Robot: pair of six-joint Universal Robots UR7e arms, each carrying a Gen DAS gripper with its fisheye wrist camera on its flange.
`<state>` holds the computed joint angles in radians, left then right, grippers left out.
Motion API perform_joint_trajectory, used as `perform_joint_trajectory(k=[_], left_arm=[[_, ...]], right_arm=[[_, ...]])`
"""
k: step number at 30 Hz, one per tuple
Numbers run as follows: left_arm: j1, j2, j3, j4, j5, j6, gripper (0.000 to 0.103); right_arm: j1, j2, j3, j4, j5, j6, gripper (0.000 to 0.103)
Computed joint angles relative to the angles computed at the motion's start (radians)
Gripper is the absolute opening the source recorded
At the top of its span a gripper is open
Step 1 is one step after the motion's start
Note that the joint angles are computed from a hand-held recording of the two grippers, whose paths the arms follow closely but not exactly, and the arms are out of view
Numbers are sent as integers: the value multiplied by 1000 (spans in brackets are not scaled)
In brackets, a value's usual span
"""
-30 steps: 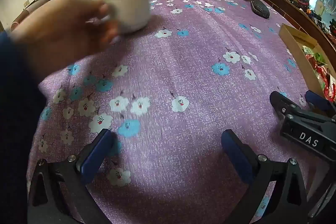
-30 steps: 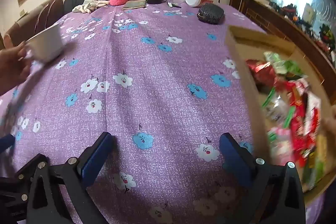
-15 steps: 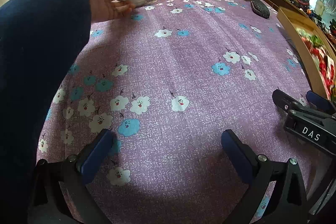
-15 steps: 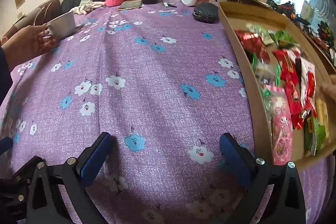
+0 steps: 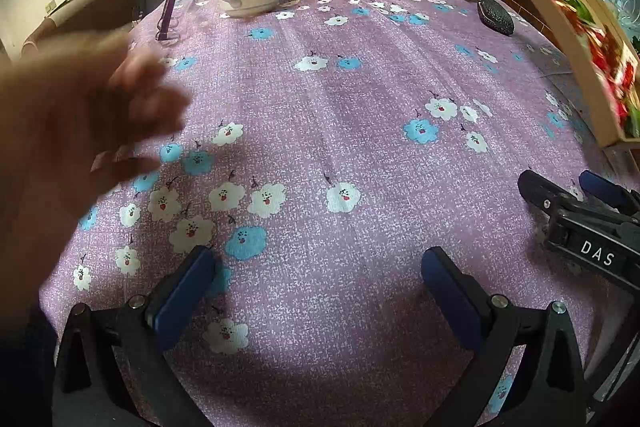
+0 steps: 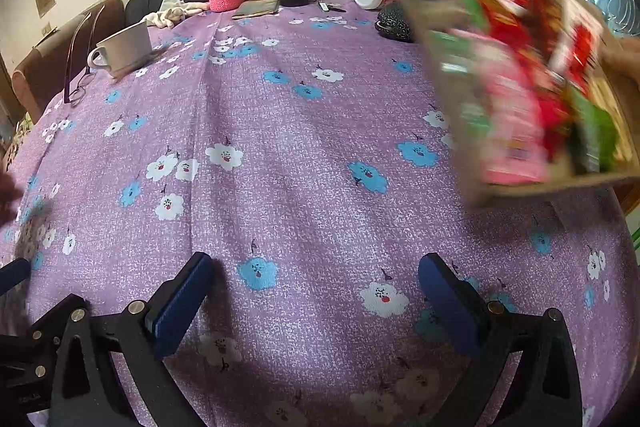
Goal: Organize snacks
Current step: 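Tip the cardboard tray of snacks onto the table by hand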
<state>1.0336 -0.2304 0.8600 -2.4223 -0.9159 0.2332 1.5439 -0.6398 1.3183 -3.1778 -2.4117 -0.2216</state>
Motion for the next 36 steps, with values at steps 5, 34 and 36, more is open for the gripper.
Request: perform_joint_trajectory(k=[5, 34, 36], left_arm=[[0, 0, -1, 1, 0, 0, 103], [-1, 12, -16, 4, -1, 0, 103], [-1, 12, -15, 4, -1, 0, 103]], right_arm=[[1, 0, -1, 0, 0, 1, 102], [-1, 0, 2, -2, 0, -1, 102], [0, 0, 1, -2, 0, -1, 102]])
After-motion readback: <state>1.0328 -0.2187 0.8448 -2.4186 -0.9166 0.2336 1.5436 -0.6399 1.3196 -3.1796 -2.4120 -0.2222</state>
